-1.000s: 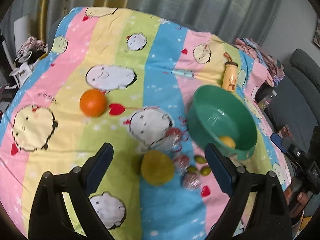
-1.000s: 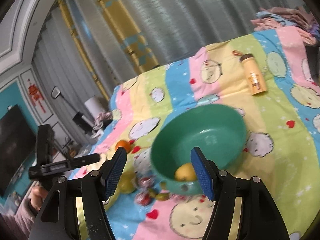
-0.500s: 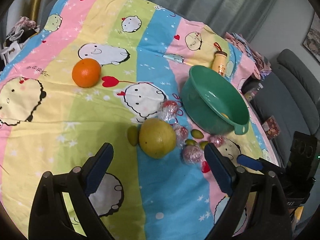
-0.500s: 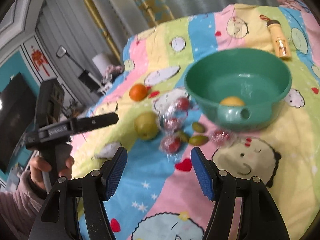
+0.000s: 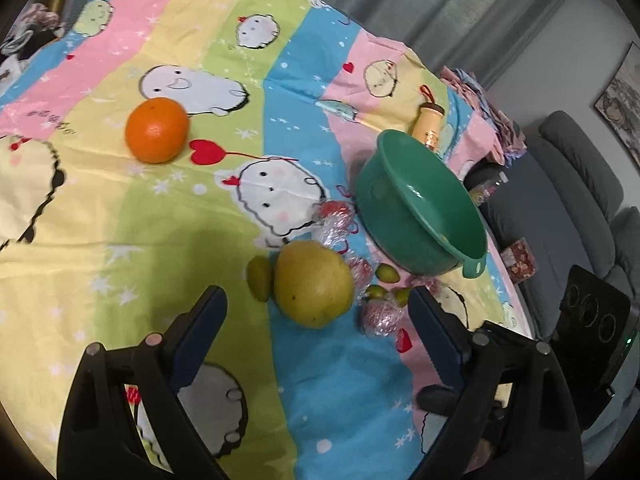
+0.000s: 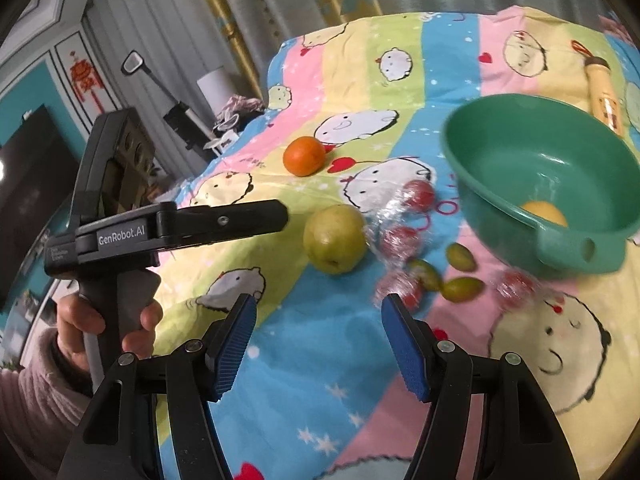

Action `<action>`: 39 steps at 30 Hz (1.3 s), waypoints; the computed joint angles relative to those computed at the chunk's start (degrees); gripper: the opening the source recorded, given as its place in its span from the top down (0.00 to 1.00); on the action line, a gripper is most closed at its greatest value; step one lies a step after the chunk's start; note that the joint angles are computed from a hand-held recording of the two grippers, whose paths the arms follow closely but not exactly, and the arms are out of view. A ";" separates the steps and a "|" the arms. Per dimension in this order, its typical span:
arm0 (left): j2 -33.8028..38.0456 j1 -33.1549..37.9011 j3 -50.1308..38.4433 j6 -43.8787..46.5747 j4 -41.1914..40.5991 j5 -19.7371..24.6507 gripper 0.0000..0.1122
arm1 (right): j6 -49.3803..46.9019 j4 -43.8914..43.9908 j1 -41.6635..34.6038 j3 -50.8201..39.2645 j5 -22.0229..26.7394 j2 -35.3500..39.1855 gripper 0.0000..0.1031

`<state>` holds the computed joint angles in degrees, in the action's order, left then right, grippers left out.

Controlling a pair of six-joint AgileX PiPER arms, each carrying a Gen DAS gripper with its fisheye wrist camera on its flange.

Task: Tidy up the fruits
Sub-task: 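Withdraw both grippers from the basin toward the pale green pear, then close the right gripper on the pear while the left gripper pinches its other side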

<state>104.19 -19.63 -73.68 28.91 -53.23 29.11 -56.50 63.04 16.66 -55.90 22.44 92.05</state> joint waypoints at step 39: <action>8.19 2.83 -6.26 9.81 -10.16 6.38 0.54 | 52.08 -53.13 8.70 -19.50 -1.45 15.06 0.47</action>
<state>112.39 -16.79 -79.94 38.72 -63.39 35.49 -4.42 9.90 25.36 -75.39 20.99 107.11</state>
